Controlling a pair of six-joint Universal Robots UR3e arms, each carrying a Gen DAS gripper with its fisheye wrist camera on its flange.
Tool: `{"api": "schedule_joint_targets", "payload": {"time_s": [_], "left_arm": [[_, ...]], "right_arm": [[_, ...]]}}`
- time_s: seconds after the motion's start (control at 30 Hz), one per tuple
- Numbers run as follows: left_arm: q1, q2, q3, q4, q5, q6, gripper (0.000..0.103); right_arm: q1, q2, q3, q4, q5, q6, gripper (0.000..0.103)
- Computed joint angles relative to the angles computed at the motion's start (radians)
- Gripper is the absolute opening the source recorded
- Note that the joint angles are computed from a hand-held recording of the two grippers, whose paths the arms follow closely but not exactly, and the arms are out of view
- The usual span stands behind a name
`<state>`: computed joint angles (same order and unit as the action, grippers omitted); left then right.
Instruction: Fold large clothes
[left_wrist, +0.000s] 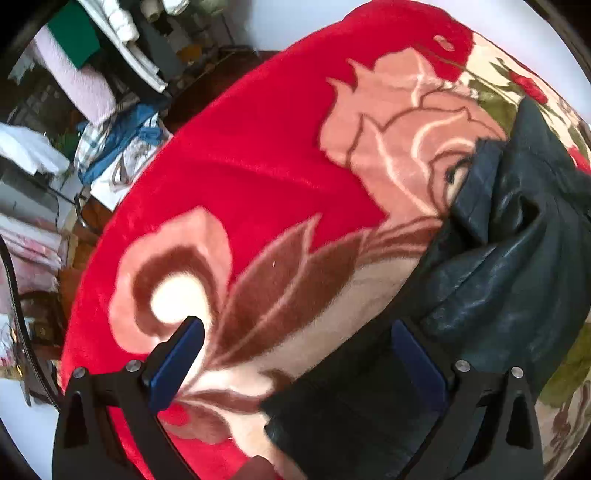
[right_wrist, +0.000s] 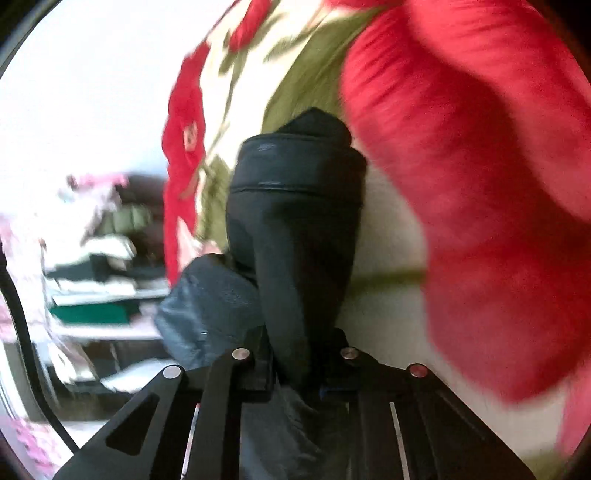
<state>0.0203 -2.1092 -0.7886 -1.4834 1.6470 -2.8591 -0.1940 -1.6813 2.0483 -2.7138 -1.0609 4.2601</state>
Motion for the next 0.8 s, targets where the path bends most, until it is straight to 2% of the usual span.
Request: {"api": "schedule_joint_targets", "payload": {"time_s": [0.07,0.13,0.2,0.3,0.33,0.37,0.43,0.47,0.5,0.57,0.6,0.67,0.8], "left_arm": [[-0.003,0.007,0.045,-0.037,-0.010,0.019,0.103],[-0.001,0.008,0.109,-0.095,-0.036,0.031,0.103],[-0.002,0.016,0.155,-0.137,-0.045,0.042,0.103],[-0.011,0.037,0.171,-0.173,-0.052,0.035,0.103],[-0.014,0.062,0.136,-0.163,-0.051,0.038,0.103],[-0.018,0.090,0.089,-0.143,-0.046,0.042,0.103],[-0.044,0.123,0.013,-0.119,-0.028,0.042,0.103],[-0.054,0.137,-0.022,-0.114,-0.021,0.042,0.103],[-0.072,0.144,-0.056,-0.110,-0.007,0.028,0.103],[-0.101,0.157,-0.093,-0.097,0.003,0.001,0.103],[-0.121,0.168,-0.122,-0.072,0.014,-0.013,0.103],[-0.166,0.180,-0.164,-0.024,0.040,-0.046,0.103],[-0.230,0.168,-0.207,0.036,0.057,-0.094,0.103]], "right_arm": [[0.012,-0.171,0.064,0.084,-0.052,0.070,0.015],[0.028,-0.380,0.116,0.238,-0.105,0.124,0.015],[0.125,-0.559,0.114,0.429,-0.249,0.259,0.015],[0.433,-0.672,0.077,0.608,-0.538,0.585,0.015],[0.538,-0.693,0.041,0.709,-0.587,0.713,0.015],[0.642,-0.673,0.013,0.752,-0.647,0.818,0.015],[0.838,-0.634,-0.033,0.874,-0.705,1.062,0.018],[0.888,-0.644,-0.017,0.901,-0.711,1.119,0.026],[0.895,-0.648,-0.008,0.936,-0.672,1.129,0.042],[0.829,-0.668,-0.033,1.040,-0.591,1.049,0.060],[0.787,-0.660,-0.090,1.124,-0.562,0.980,0.060],[0.759,-0.557,-0.293,1.318,-0.569,0.850,0.060],[0.784,-0.305,-0.712,1.614,-0.658,0.679,0.060]]}}
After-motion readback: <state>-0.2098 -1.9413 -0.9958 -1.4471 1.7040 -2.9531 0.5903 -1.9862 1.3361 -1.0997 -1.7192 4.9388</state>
